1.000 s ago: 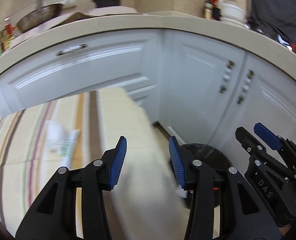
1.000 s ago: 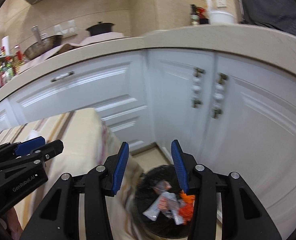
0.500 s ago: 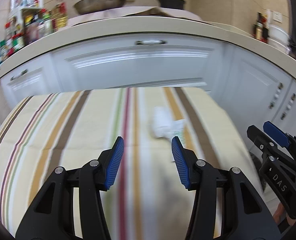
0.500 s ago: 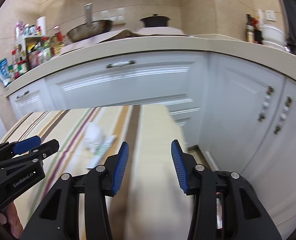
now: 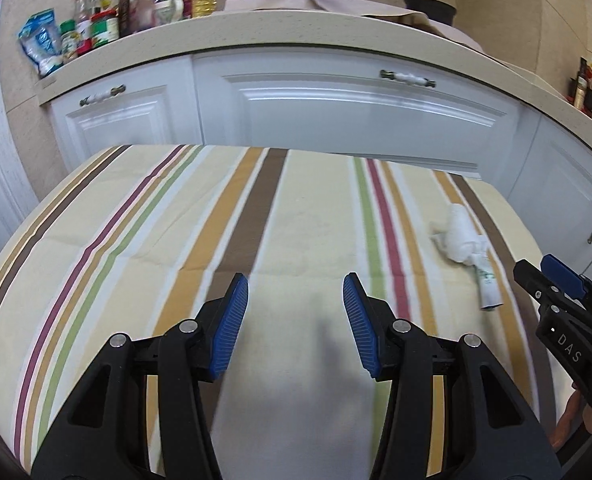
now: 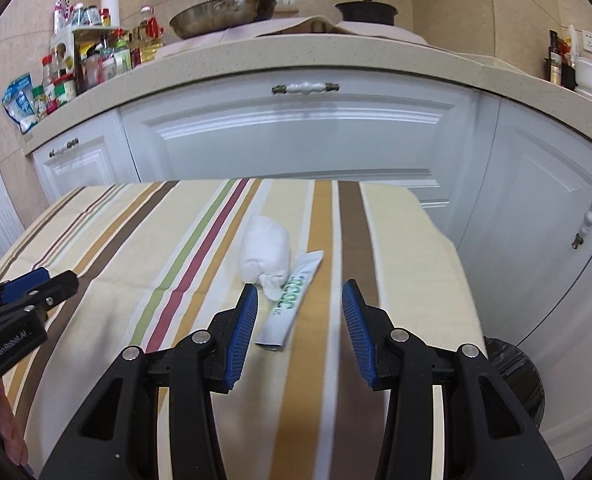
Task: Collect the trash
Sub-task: 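Return both tools to the table and grasp the green-printed tube with the right tool, then grasp the white tissue with the left tool while the right tool holds the tube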
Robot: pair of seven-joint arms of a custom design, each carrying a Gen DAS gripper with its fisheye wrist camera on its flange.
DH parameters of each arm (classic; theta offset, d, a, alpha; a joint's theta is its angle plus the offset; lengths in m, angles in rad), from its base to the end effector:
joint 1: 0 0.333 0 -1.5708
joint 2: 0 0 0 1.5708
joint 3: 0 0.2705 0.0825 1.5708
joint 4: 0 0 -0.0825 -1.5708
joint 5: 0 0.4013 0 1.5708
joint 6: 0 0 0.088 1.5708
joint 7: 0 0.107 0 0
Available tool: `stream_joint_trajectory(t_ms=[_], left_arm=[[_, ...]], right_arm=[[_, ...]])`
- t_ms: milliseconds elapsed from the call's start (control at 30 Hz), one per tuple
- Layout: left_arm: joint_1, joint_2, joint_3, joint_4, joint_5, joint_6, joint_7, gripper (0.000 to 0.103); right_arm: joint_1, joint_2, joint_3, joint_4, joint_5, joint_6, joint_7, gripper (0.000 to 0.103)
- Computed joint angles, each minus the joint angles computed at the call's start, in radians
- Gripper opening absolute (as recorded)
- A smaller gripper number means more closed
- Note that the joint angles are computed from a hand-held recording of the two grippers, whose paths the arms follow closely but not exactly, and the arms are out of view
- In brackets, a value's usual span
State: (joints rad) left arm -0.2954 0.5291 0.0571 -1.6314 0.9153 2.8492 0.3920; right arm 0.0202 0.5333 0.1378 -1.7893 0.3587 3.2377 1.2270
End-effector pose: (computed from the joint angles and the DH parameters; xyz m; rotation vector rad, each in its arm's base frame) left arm 0.6798 -0.2142 0.3255 -1.8227 1.6091 -0.7372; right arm 0.6902 0.0634 0.3107 -1.7089 1.5856 -0.7126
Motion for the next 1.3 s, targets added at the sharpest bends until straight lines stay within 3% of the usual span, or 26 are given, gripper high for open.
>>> stream_joint_trajectory(t_ms=[167,333,433,633,767,933,1300], left_arm=[[0.032,0.003,-0.005,-0.009,-0.033,0.017,0.032,0.048],[0.060,0.016,-0.022,-0.005,-0.094,0.036,0.100,0.048],[0.066,0.028,-0.026,0.003,-0.133,0.047,0.134,0.048],[0.058,0.045,-0.021,0.016,-0.184,0.056,0.177,0.048],[0.048,0.050,-0.014,0.020,-0.200,0.054,0.189,0.048],[0.039,0.056,-0.011,0.027,-0.214,0.049,0.201,0.049],[0.014,0.077,-0.022,0.063,-0.227,0.033,0.227,0.049]], right_arm=[[0.154,0.029,-0.165,0.051,-0.018,-0.066,0.084,0.044],[0.258,0.068,-0.293,0.111,-0.082,-0.154,0.201,0.044],[0.277,0.089,-0.326,0.149,-0.134,-0.225,0.266,0.044],[0.205,0.107,-0.257,0.199,-0.192,-0.318,0.276,0.044],[0.163,0.113,-0.210,0.214,-0.192,-0.343,0.262,0.036],[0.138,0.106,-0.176,0.199,-0.174,-0.328,0.233,0.020],[0.097,0.072,-0.141,0.129,-0.101,-0.261,0.183,0.017]])
